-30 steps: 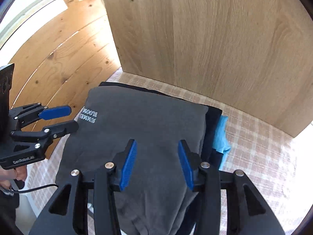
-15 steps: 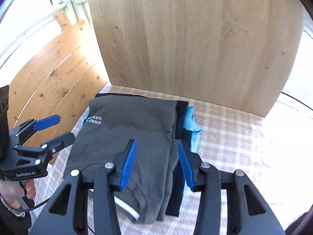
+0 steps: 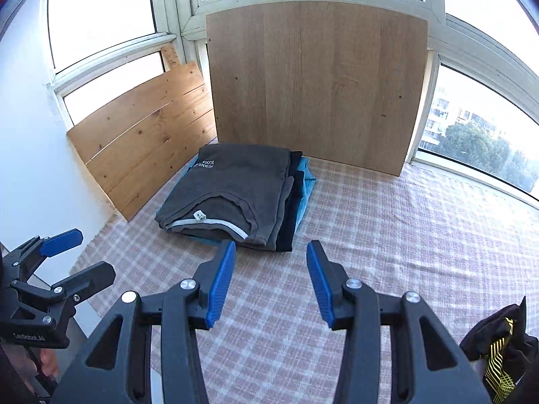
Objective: Fold clothes
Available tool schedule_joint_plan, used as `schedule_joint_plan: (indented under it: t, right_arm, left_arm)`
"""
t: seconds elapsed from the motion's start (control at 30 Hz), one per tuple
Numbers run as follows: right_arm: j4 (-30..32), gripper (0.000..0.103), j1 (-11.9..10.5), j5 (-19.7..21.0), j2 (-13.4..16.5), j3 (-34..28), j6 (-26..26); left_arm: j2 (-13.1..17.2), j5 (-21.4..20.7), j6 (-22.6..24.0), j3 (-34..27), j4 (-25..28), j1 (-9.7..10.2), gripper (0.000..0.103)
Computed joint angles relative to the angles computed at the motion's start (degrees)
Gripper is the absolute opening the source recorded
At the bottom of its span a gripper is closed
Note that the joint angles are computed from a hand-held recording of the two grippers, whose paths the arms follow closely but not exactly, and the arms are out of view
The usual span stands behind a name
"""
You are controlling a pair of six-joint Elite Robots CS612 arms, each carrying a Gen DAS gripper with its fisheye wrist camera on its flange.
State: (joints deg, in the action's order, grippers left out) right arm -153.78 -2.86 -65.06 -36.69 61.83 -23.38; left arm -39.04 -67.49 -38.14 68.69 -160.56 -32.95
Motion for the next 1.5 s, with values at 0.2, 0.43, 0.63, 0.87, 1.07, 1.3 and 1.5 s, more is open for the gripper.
schedule_joint_plan:
  t: [0.2,0.43,0.63,0.87,1.07,1.3,1.5]
  right_arm:
    - [-1.4,0.044,-2.3,1.6,-5.8,10.3,-3.6]
    - [-4.1,0.044,-4.2,3.1,-9.5,17.0,-5.7]
    - [-5.8,0.044,-5.5,4.1,-11.4,20.4,-6.6]
    - [-5.0,0.044,-6.6,4.4,-12.0,21.4,-7.3]
    - [-5.2,0.044,-7.0,3.9,-12.3,22.2,-7.6]
    - [-7.2,0.044,-7.4,3.6,-12.8,23.2,-6.8]
    - [-8.7,0.044,-8.0,3.7,-13.3,24.2,-6.0]
  left_arm:
    - [-3.7,7.0,-4.7,5.5,2.1,-4.43,0.102]
    - [-6.2,9.1,-8.1,9.1,2.1,-7.33,0.103]
    - [-6.8,6.8,-10.2,9.8,2.5,-8.32,0.102]
    - [-6.7,6.8,-9.0,9.4,3.1,-9.50,0.103]
    - [-6.9,7.1,-9.2,9.5,2.8,-9.92,0.103]
    - [-7.0,6.6,-9.5,9.6,2.7,-10.04,0.103]
    - [-7.2,6.8,-9.6,9.7,3.7,-10.44,0.102]
